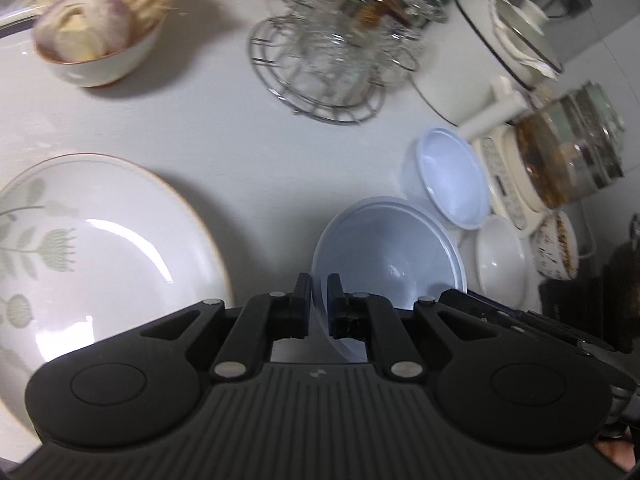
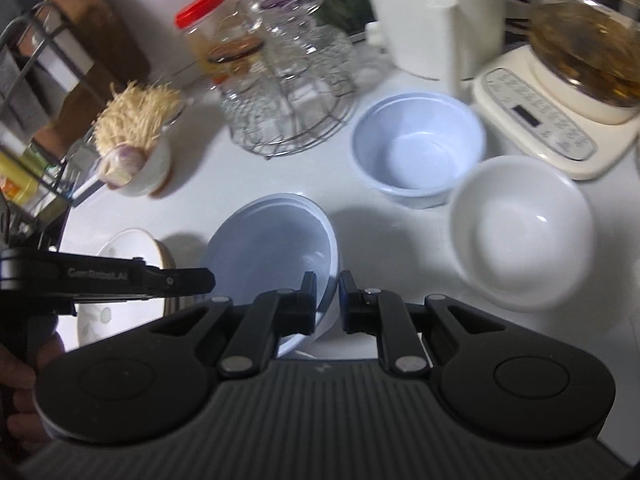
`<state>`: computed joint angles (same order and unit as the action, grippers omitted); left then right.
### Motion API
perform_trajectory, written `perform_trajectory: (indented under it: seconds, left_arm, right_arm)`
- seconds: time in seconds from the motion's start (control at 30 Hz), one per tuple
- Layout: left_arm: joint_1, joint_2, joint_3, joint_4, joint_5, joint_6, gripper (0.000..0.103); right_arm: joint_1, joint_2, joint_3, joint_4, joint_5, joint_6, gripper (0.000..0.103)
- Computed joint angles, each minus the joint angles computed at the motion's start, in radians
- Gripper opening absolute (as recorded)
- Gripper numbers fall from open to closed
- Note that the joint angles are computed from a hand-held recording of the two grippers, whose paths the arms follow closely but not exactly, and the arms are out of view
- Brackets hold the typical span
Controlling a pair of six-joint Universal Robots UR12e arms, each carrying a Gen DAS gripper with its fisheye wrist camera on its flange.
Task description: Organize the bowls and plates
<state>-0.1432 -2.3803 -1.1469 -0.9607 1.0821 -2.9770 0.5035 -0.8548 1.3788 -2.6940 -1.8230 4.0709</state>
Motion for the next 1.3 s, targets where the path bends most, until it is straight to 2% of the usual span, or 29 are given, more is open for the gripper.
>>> perform_trajectory:
  seconds: [0.17,0.53,0.67,0.77,0.83,0.87,0.9,1.1,1.23,1.3]
  left_arm:
    - [0.002,-0.003,-0.013,0.045,0.038,-0.05,0.009]
    - [-0.006,0.005,-0.035,0.078,0.099,-0.07,0.01]
    - [-0.006,0.011,-0.04,0.091,0.112,-0.081,0.01]
    - [-0.003,0.02,-0.047,0.103,0.112,-0.09,0.011]
    - [-0.001,0.028,-0.051,0.111,0.111,-0.103,0.011]
    - [-0.001,0.033,-0.055,0.121,0.112,-0.099,0.011]
    - [-0.002,0.036,-0.055,0.122,0.117,-0.092,0.011]
    - [0.002,0.063,-0.062,0.144,0.094,-0.09,0.011]
    - [-0.002,0.081,-0.077,0.178,0.095,-0.049,0.011]
    - [0.0,0.088,-0.083,0.181,0.082,-0.035,0.011]
  right_arm:
    - [-0.005,0.022,-0.024,0.009,0.044,-0.027,0.014]
    - [-0.012,0.037,-0.035,0.025,0.097,-0.057,0.016]
    - [-0.014,0.034,-0.029,-0.002,0.1,-0.059,0.017]
    - [-0.012,0.029,-0.027,0.001,0.084,-0.063,0.018]
    - [-0.01,0.024,-0.022,-0.008,0.07,-0.057,0.027]
    - [-0.009,0.022,-0.019,-0.013,0.063,-0.052,0.037]
    - [-0.008,0.019,-0.015,-0.023,0.056,-0.047,0.039]
    - [0.006,-0.003,-0.012,-0.021,-0.008,-0.049,0.039]
    - [0.013,-0.017,-0.004,-0.042,-0.035,-0.003,0.039]
    - [0.02,-0.018,-0.01,-0.036,-0.061,-0.012,0.039]
